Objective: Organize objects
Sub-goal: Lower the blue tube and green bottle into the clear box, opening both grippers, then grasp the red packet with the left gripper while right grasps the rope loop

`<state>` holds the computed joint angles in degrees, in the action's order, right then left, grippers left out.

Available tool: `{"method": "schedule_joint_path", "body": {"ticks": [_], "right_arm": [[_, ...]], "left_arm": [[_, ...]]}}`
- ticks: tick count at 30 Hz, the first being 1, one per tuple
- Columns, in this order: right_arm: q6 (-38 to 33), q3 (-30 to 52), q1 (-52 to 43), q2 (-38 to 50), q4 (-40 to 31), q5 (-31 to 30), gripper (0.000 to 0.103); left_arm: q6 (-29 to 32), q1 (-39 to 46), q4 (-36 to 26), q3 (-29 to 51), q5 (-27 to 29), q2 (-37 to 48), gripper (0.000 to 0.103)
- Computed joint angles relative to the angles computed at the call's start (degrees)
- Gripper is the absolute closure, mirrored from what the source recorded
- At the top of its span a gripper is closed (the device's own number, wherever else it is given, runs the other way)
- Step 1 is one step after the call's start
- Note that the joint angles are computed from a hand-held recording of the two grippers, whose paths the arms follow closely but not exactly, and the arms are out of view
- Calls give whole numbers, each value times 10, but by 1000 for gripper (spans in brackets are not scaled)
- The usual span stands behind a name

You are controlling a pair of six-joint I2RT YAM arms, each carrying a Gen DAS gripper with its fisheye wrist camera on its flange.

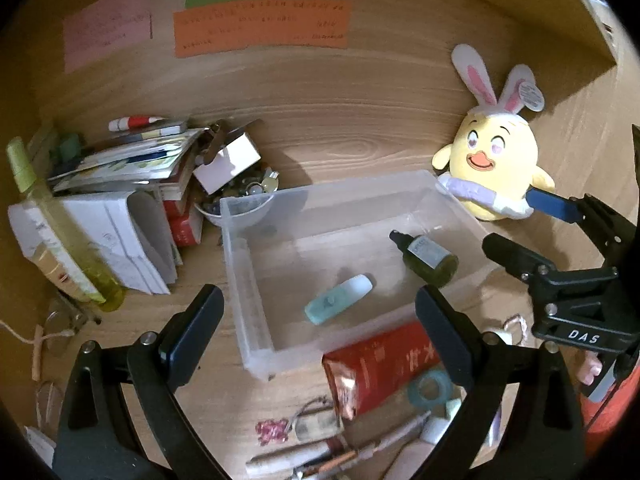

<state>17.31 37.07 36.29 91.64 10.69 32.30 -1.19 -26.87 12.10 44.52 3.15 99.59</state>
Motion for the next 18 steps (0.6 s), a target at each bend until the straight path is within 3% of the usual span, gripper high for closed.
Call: {"method": "schedule_joint_path", "body": {"ticks": [11,18], "right_arm": [[49,-75,45,-57,-15,31,19],[96,-118,64,-69,-32,49,19]], "left_arm": [[6,-3,54,-104,-19,-69,5],[6,-3,68,-114,-13,-30,5]]}}
